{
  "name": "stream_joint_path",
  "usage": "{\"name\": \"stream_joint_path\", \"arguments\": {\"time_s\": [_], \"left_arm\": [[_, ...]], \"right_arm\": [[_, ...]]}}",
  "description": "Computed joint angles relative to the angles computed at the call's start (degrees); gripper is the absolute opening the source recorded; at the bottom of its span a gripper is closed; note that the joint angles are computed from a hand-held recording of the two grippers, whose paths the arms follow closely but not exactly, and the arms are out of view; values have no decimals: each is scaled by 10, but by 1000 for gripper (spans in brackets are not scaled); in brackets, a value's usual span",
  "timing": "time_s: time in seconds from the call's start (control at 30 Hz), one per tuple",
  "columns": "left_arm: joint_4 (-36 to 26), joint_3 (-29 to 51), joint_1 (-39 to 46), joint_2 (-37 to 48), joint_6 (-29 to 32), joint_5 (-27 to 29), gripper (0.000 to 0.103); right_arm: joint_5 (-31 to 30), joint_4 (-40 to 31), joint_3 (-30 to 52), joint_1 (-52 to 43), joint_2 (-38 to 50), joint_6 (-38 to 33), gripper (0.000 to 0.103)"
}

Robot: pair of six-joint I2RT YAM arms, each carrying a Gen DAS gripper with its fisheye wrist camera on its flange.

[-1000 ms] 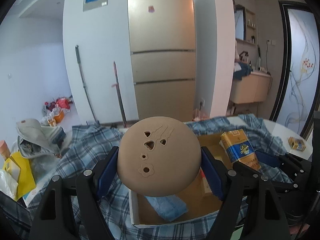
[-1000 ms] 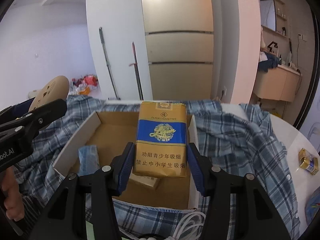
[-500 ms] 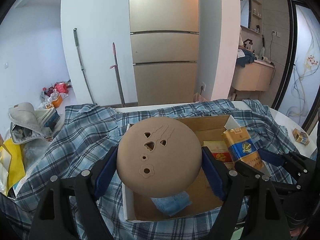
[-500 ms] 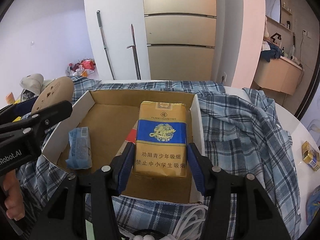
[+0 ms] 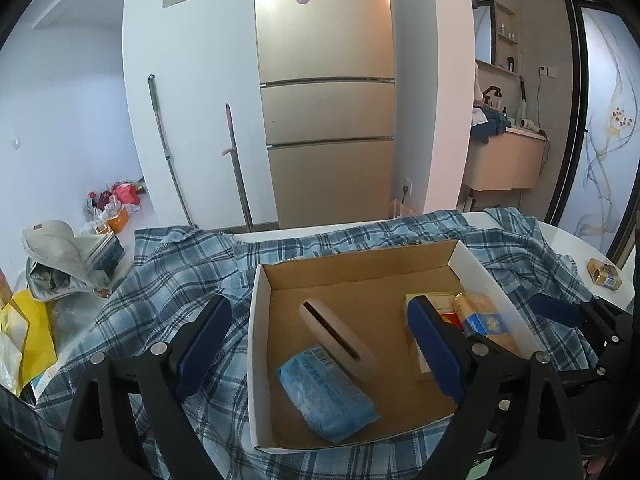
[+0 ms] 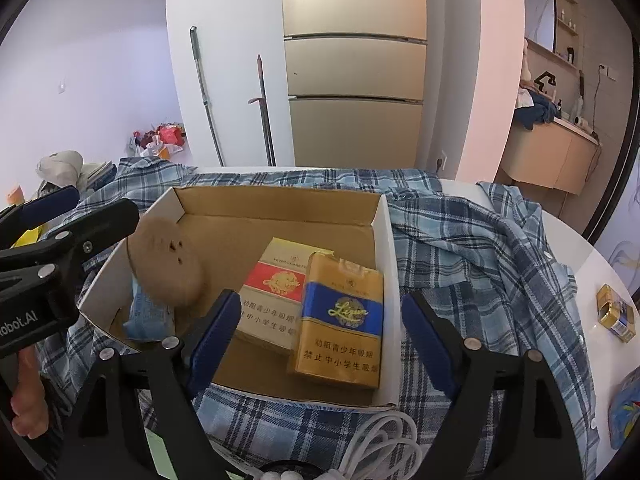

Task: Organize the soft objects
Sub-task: 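Lower both held items into the box and open both tools, then raise both tools away from the box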

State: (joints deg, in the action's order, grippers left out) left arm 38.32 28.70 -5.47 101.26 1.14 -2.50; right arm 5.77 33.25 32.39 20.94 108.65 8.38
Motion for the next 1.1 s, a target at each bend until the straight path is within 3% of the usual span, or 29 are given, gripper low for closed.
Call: {"name": "stream_joint_path", "arguments": {"time_s": [0.3, 0.4, 0.53, 0.6, 0.7, 0.9, 1.1], "left_arm": [[63, -66, -4, -82, 5, -9, 91], [39, -82, 3, -147, 0, 0, 91], [26, -137, 13, -279, -6, 9, 91], [3, -164, 13, -362, -9, 4, 92], [-52, -191, 18, -483, -14, 12, 103], [-196, -231, 4, -726, -12, 2, 103], [-344, -258, -2, -911, -17, 10, 103]], "right_arm": [[29, 25, -31, 0, -48, -13, 82], [48, 25, -56, 2, -105, -17, 91], [50, 24, -102, 5, -216, -25, 93], [64, 15, -125, 16, -275, -35, 94], [76, -10, -153, 28, -363, -36, 96], [123, -50, -220, 70, -541, -25, 102], [193, -41, -291, 125, -654, -41, 102]]}}
